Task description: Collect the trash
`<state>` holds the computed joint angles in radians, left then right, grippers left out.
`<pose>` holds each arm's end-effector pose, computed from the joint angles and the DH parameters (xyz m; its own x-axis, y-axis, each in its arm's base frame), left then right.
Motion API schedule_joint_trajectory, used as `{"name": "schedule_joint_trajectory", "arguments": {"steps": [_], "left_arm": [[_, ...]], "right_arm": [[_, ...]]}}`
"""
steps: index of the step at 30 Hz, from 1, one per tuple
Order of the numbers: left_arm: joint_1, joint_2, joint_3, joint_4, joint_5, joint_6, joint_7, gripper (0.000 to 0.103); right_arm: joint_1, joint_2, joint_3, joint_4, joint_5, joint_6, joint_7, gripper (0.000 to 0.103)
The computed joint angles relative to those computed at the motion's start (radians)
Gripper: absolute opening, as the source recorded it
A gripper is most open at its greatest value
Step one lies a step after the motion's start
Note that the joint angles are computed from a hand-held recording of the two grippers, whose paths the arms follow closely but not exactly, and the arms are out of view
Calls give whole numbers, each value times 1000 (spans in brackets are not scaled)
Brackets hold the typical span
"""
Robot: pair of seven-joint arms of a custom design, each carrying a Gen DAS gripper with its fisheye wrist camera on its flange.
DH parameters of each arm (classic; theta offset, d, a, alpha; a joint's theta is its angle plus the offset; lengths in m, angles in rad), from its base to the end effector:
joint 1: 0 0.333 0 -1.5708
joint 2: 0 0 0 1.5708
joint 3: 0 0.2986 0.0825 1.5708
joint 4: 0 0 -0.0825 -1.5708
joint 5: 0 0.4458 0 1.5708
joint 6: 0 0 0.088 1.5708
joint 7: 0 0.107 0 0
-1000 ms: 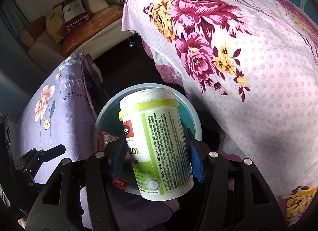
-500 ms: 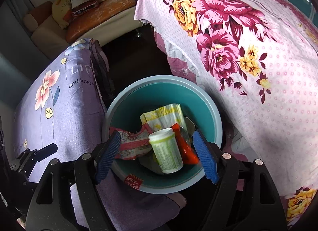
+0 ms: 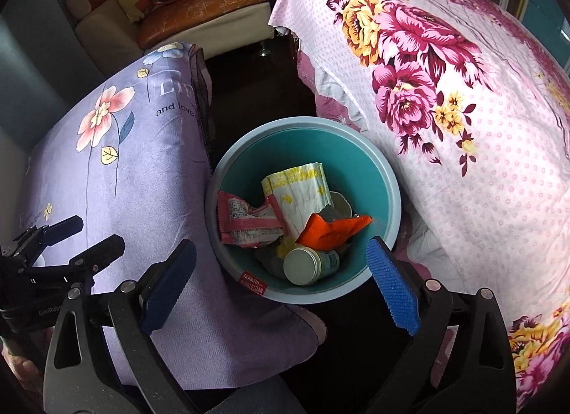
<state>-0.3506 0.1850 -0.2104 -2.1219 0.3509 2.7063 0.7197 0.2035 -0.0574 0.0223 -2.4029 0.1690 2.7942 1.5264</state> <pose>0.5390 -0.3511 0.3103 -0.0144 -0.9916 0.1285 -0.9138 -0.0391 -0.4044 0.5541 0.1193 0.3243 0.1461 -0.9842 -0.1000 -0.8987 -0.0898 -0.4293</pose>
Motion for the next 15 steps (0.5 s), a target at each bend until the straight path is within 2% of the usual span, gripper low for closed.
{"name": "schedule_joint_trajectory", "arguments": {"steps": [5,8,15], "left_arm": [[13,-71,-2,-76,1,23,-28,92],[24,-108,-11,-118,-14,32,-32,99],[39,-174,-29,-181,36,38,-92,99]], "right_arm": [[14,-66,5,-50,14,-3,-16,96],[22,-100,10,-75,-2,-8,-2,96],[35,-165,25,-127,-67,-11,36,96]]}}
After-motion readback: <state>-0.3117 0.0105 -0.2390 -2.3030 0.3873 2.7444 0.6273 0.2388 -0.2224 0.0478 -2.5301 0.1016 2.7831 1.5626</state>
